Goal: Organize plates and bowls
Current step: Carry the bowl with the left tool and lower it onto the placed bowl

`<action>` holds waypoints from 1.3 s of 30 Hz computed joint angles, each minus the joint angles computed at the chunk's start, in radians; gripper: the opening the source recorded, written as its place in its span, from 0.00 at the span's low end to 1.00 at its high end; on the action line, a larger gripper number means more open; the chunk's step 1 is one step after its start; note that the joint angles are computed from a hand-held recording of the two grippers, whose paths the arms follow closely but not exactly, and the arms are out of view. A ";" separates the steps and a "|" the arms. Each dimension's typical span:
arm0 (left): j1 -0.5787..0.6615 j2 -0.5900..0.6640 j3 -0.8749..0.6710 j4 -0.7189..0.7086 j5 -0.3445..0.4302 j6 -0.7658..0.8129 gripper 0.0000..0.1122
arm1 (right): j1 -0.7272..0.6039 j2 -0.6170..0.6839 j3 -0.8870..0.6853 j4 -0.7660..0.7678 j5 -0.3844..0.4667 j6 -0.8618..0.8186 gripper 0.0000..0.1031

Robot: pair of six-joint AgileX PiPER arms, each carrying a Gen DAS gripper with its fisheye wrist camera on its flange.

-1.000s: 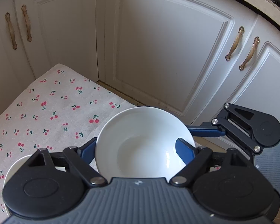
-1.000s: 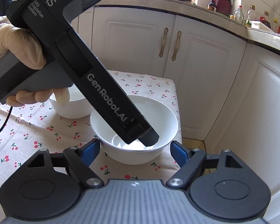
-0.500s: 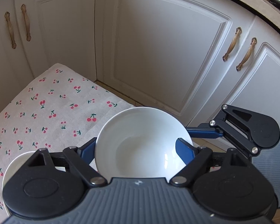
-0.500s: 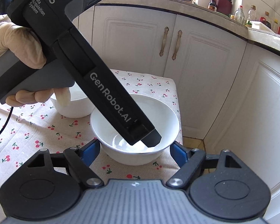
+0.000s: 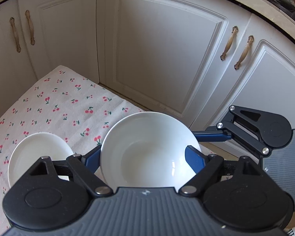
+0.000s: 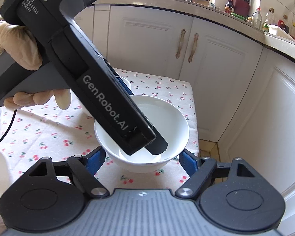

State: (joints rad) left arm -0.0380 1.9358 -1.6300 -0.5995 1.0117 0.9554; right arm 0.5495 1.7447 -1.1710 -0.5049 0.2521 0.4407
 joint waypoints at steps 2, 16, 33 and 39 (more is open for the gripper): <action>0.011 -0.036 0.034 -0.005 0.006 -0.002 0.78 | 0.019 -0.022 0.010 -0.002 0.014 0.001 0.83; 0.114 -0.286 0.270 -0.041 0.043 0.039 0.78 | 0.182 -0.160 0.057 -0.058 0.149 0.069 0.83; 0.288 -0.532 0.498 -0.069 0.103 0.134 0.78 | 0.380 -0.245 0.088 -0.135 0.252 0.196 0.83; 0.349 -0.574 0.545 -0.079 0.129 0.170 0.78 | 0.439 -0.246 0.091 -0.165 0.279 0.249 0.83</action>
State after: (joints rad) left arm 0.3114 1.3614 -1.0848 -0.6787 1.1404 1.1257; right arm 0.9886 1.4987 -1.0798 -0.6699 0.5307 0.6901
